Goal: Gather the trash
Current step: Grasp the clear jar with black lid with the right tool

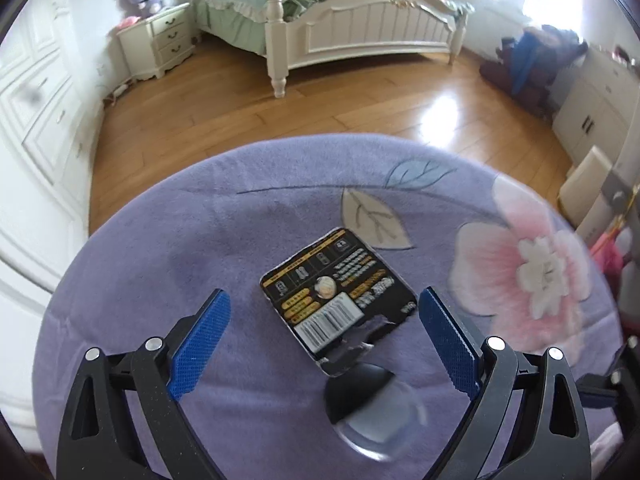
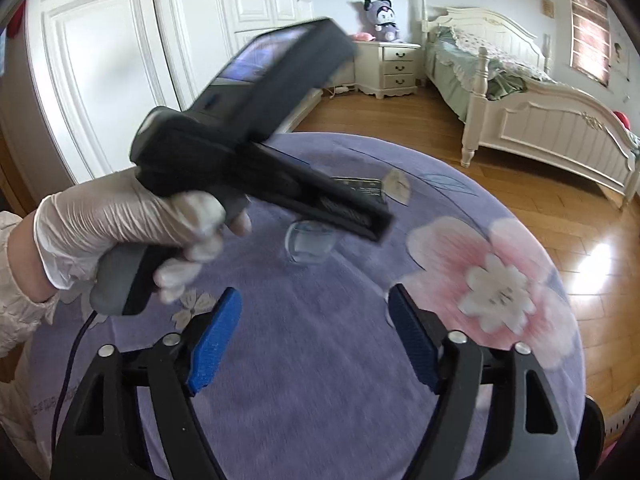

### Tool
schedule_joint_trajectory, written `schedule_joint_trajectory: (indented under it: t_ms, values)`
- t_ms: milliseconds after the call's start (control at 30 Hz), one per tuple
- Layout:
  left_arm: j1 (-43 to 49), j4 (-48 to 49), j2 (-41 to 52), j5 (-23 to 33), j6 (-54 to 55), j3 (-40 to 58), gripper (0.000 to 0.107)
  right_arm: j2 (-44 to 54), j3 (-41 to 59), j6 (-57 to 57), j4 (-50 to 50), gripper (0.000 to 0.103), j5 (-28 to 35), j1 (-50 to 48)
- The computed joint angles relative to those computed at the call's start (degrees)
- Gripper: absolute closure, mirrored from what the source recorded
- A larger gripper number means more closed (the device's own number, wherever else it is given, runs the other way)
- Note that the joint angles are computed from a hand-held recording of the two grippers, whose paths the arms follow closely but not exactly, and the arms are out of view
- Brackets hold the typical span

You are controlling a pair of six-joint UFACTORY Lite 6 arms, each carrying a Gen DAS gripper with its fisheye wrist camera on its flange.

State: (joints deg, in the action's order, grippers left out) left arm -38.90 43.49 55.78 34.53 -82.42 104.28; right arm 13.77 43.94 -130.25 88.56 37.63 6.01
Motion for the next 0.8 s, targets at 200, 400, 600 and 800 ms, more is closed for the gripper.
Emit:
schedule_joint_trajectory:
  t_ms: [200, 400, 600, 800]
  values:
    - [3.04, 14.85, -6.52, -7.46, -12.37, -11.78, 0.046, 6.19, 5.92, 1.07, 3.22, 0.025, -5.57, 6.85]
    - [4.61, 26.36, -8.48, -12.29, -22.41, -17.04, 0.058, 9.76, 11.03, 7.15, 0.19, 0.056, -10.64, 10.84]
    - [1.92, 30.82, -9.96, -12.25, -30.19, -19.95, 0.034, 3.42, 5.09, 9.31, -5.14, 0.066, -10.53, 7.73]
    - [-2.93, 16.03, -0.89, -1.30, -18.25, -5.83, 0.018, -4.60, -2.02, 10.76, -11.38, 0.066, -1.46, -7.15]
